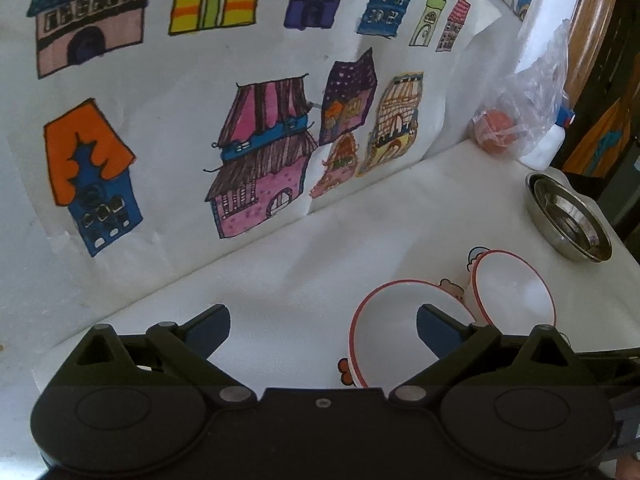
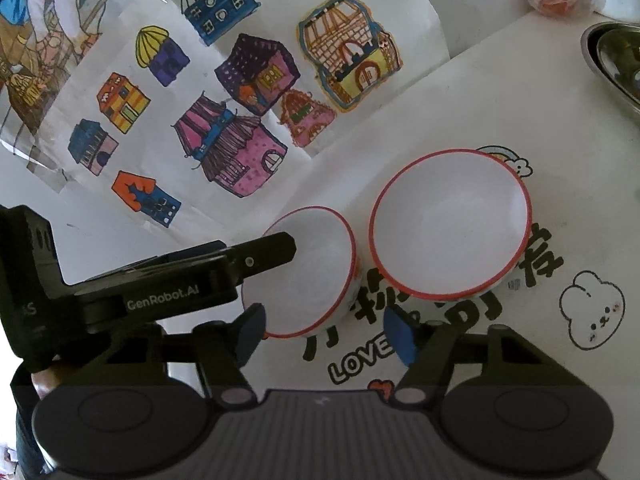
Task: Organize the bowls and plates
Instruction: 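Close both grippers on the white bowl rim and lift it, then carry the white bowl over the steel bowl and lower it inside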
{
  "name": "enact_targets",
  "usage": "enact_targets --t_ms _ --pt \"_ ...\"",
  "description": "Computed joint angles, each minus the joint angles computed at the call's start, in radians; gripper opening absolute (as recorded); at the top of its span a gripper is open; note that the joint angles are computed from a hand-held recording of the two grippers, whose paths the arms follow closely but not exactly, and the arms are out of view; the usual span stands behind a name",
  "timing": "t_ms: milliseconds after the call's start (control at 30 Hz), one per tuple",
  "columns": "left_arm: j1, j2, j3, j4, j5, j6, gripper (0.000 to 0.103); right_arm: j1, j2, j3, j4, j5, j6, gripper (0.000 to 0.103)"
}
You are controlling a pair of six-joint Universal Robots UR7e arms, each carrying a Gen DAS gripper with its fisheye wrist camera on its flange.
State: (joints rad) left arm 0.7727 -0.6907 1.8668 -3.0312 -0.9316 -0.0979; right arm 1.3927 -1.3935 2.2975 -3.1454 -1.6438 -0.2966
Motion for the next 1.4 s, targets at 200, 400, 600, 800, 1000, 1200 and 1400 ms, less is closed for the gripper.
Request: enact_targets --t_ms 200,400,600,800,1000,1200,1400 --pt "0.001 0.005 -0.007 0.026 -0.019 0.001 0.086 -0.016 0.013 0.004 -0.031 0.006 0.007 0.046" --pt "-0.002 0.003 -0.011 0.064 -0.021 0.003 0.068 -0.027 0.025 0.003 -0.042 0.027 0.017 0.034" --pt "0.006 -0.005 -0.019 0.122 -0.054 -0.026 0.038 -0.018 0.042 0.002 -0.069 0.012 0.03 0.031" --pt "0.004 -0.012 -0.012 0.133 -0.073 -0.042 0.016 -0.012 0.037 0.002 -0.067 -0.003 0.039 0.026" --pt "-0.018 -0.025 0.011 0.124 -0.052 -0.072 0.014 -0.001 0.0 0.018 -0.049 0.002 0.044 0.021" --pt "-0.06 -0.072 0.063 0.11 -0.034 -0.093 0.014 0.019 -0.083 0.073 -0.032 0.017 0.012 0.021" --pt "-0.128 -0.138 0.135 0.109 -0.022 -0.138 0.014 0.033 -0.215 0.154 0.003 0.032 -0.031 0.021"
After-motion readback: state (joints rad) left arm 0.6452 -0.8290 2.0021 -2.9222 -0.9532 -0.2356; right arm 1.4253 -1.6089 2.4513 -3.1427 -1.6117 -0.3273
